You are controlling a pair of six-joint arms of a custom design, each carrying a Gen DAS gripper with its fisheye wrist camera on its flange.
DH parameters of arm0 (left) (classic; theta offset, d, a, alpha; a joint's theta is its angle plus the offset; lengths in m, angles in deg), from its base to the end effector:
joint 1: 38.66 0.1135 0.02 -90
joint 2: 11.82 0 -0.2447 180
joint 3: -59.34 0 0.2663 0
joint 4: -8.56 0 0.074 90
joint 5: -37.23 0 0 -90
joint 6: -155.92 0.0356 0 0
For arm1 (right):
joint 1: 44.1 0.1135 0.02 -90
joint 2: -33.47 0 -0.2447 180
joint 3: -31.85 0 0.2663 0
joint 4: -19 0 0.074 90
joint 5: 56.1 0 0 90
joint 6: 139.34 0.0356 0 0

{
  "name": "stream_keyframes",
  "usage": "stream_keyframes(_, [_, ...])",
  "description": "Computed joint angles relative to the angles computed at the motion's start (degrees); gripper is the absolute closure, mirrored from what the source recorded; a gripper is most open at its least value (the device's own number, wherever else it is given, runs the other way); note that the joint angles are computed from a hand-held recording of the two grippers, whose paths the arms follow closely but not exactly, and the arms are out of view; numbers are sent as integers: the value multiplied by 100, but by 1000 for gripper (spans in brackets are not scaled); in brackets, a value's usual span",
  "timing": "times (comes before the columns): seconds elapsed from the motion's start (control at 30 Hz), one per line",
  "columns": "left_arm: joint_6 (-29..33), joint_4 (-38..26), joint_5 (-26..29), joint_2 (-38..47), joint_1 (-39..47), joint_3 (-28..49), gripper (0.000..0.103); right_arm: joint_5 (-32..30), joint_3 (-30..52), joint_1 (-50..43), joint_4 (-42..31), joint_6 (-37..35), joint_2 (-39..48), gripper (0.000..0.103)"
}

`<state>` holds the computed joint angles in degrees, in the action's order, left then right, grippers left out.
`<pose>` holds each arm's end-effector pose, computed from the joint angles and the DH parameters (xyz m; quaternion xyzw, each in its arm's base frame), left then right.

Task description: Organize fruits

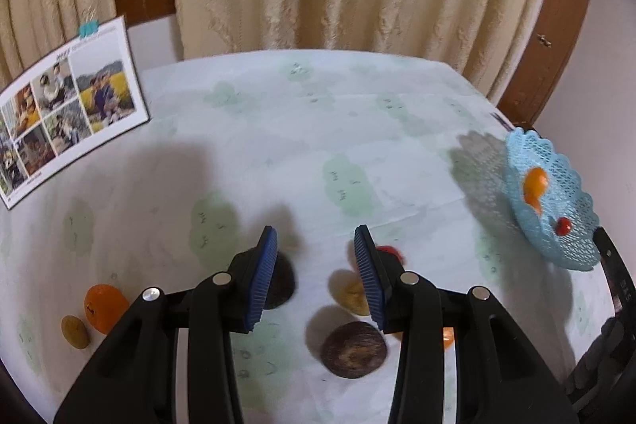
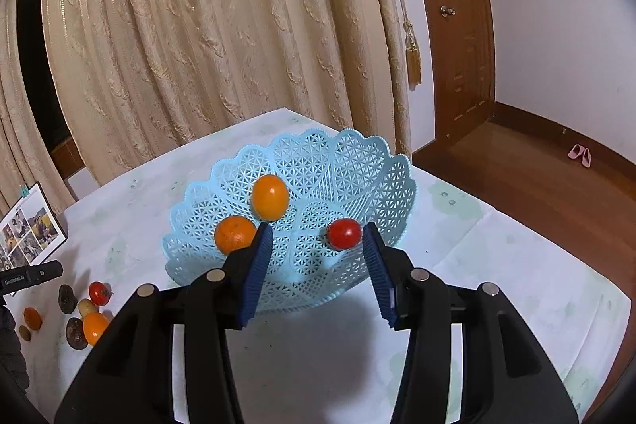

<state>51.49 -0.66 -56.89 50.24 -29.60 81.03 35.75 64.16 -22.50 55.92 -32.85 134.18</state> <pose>0.1766 0.0307 0.0738 -0.2031 0.9157 0.0175 0.3464 0.2393 0.0935 0.0491 -0.0310 0.8718 0.1462 0.4666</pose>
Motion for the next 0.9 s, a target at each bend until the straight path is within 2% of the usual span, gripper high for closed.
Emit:
stream_keyframes(0.13, [183, 69, 331, 173, 552, 1, 61, 13, 49, -15, 90, 115, 150, 54])
stream_keyframes(0.27, [278, 81, 370, 221, 708, -41, 59, -58, 68, -66, 143, 181, 218, 54])
stream_keyframes(0.33, [262, 277, 307, 486, 703, -67, 54, -56, 65, -55, 166, 187, 229, 54])
stream_keyframes(0.43, [238, 644, 273, 1083, 695, -5, 54, -58, 51, -61, 269, 207, 274, 54])
stream_keyframes(0.6, [211, 1109, 116, 1836, 613, 123, 56, -34, -10, -54, 393, 216, 265, 54])
stream_keyframes(0.63, [200, 1159, 84, 1922, 592, 139, 62, -26, -20, -48, 411, 217, 261, 54])
stream_keyframes(0.73, [136, 1069, -19, 1811, 474, 126, 63, 7, -68, -33, 548, 215, 289, 54])
stream_keyframes(0.9, [-178, 562, -429, 1127, -306, 142, 63, 160, -209, -11, 830, 252, 258, 54])
